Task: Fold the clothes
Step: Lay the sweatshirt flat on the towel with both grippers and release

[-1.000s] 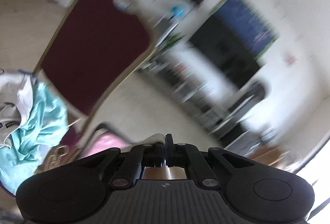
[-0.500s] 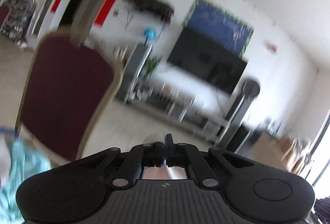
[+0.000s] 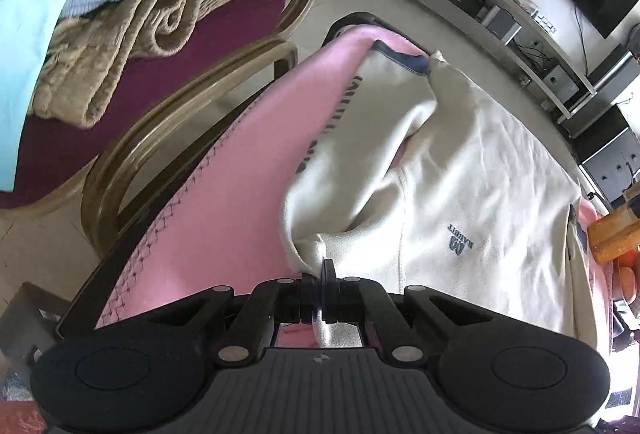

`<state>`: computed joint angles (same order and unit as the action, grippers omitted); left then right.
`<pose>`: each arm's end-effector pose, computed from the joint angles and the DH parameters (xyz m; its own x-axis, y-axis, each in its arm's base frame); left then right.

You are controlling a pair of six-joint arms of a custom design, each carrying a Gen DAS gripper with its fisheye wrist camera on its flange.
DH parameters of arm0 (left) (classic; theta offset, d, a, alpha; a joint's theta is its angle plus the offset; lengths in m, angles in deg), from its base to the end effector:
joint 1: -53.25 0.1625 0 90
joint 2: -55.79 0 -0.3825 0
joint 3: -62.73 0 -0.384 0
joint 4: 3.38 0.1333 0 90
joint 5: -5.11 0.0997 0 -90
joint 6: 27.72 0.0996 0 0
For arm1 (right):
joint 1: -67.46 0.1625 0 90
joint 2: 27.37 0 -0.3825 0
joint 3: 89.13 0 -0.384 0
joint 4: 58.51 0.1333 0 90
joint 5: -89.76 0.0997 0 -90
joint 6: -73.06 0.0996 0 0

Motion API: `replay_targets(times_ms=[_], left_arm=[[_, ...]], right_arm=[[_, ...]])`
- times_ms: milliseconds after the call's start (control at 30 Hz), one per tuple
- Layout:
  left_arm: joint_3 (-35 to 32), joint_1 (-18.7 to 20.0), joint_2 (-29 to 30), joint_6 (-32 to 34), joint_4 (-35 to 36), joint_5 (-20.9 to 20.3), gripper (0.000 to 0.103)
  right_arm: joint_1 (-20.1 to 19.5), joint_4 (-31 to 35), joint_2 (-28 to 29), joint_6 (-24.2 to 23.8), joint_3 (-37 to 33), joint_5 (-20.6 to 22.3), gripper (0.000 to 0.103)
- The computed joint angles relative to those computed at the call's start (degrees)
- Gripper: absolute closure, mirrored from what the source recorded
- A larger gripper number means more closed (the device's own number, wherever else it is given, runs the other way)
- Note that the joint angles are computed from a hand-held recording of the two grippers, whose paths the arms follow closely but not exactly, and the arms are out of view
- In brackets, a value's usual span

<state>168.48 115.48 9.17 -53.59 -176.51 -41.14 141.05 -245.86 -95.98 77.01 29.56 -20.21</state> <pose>-0.0914 -0.6075 0.0857 -0.8787 -0.2738 -0.3909 0.0469 0.7656 -0.6416 -0.0523 -0.5291 0.2339 -0.8155 0.5498 0.1806 0.2485 0.6145 -0.7488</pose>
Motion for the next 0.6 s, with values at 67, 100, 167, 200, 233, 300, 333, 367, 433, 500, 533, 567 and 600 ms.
replay_targets(times_ms=[67, 100, 167, 200, 233, 300, 333, 367, 433, 500, 533, 567, 600], left_arm=[[0.7, -0.5, -0.7, 0.5, -0.5, 0.0, 0.103], [1.0, -1.0, -1.0, 0.4, -0.5, 0.1, 0.103], [1.8, -1.9, -1.6, 0.3, -0.4, 0.2, 0.103], [2.2, -2.4, -2.0, 0.3, -0.4, 0.3, 0.103], [2.7, -3.2, -2.9, -0.4, 0.0, 0.1, 0.103], [3.9, -3.6, -4.3, 0.4, -2.1, -1.6, 0.103], [4.8, -4.2, -5.5, 0.4, -2.5, -2.1, 0.103], [5.7, -4.8, -6.7, 0.5, -3.0, -2.6, 0.103], [7.0, -5.9, -8.4, 0.8, -3.2, -2.8, 0.103], [7.4, -6.9, -9.2, 0.8, -1.8, -1.5, 0.103], [6.9, -7.1, -8.8, 0.4, 0.6, 0.1, 0.103], [6.4, -7.2, -8.3, -0.2, 3.2, 1.7, 0.101], [5.9, -7.3, -7.9, -0.8, 5.9, 3.3, 0.101]], right_arm=[[1.0, -1.8, 0.3, -2.3, 0.4, -1.3, 0.100], [1.1, -1.8, 0.4, -2.2, 0.5, -1.2, 0.100], [1.4, -1.9, 0.2, -1.8, 1.0, -1.3, 0.100], [1.6, -2.3, -0.3, -1.6, 1.8, -1.1, 0.100], [1.5, -2.1, -0.8, -1.3, 2.0, -0.4, 0.100], [1.0, -0.7, -2.0, -0.1, 1.8, 1.5, 0.100], [0.7, 0.4, -2.7, 0.7, 1.6, 2.3, 0.100], [0.5, 1.2, -3.7, 1.7, 1.9, 3.1, 0.101], [0.3, 2.2, -6.4, 3.3, 3.3, 4.6, 0.102], [0.2, 2.3, -6.4, 2.8, 1.8, 4.6, 0.102], [0.6, 1.6, -6.6, 2.1, 1.9, 3.7, 0.102], [0.8, 1.3, -6.3, 1.5, 1.6, 2.5, 0.101], [1.0, 1.2, -5.7, 0.9, 1.1, 1.3, 0.098]])
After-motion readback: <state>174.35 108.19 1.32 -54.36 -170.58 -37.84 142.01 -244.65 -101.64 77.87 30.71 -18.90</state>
